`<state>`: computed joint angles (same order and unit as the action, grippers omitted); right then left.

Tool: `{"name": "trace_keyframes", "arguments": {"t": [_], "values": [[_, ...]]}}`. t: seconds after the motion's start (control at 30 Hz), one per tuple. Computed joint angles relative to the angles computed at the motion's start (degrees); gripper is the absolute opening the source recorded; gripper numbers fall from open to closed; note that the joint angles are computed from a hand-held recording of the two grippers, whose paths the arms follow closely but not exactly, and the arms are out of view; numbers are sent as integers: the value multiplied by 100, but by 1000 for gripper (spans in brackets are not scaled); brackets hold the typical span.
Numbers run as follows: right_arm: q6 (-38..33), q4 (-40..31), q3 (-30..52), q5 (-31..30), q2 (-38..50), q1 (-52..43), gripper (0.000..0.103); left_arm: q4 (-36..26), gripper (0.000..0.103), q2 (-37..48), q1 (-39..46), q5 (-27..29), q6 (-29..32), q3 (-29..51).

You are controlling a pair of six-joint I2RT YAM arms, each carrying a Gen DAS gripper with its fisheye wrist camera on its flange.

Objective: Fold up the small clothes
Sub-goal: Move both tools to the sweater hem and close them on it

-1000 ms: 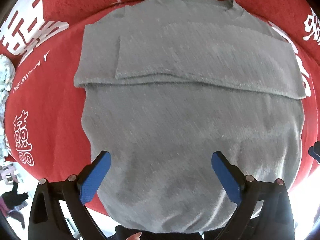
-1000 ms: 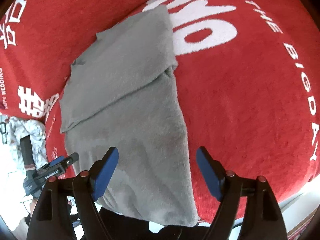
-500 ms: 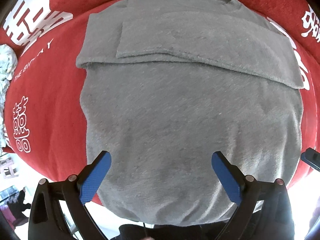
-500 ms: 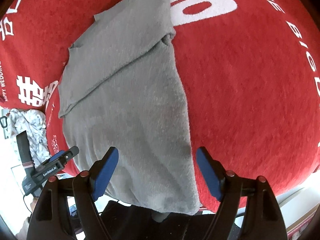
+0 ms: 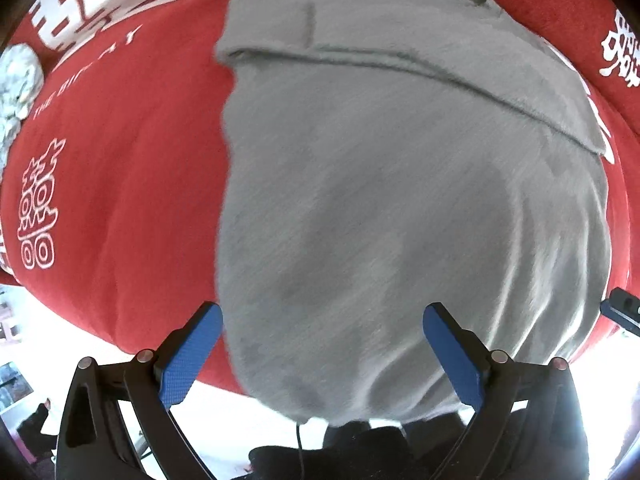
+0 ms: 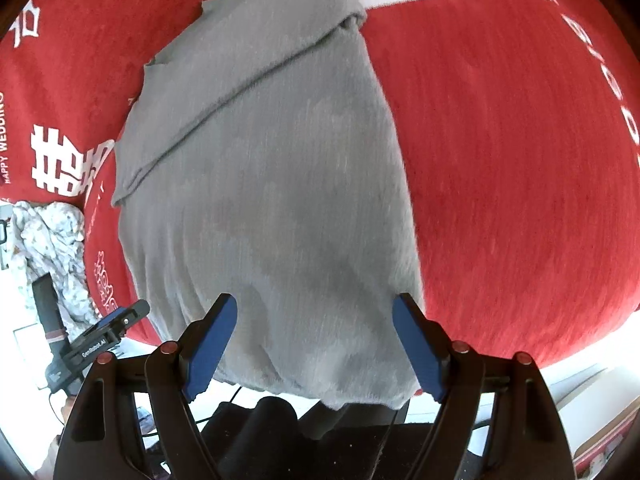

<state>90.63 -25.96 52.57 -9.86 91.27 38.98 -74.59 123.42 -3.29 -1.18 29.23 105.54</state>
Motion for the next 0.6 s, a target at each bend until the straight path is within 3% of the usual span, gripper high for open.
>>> {"name": "trace_keyframes", "arguments": {"t": [0.37,0.6], "values": [[1542,861,-617,-11,103,1302,83,-252,101,88,1199,94,1088,-705],[2447,2512,-1440,-58,639,1923,83,-271,101,329,1621,138,1467,-1246]]}}
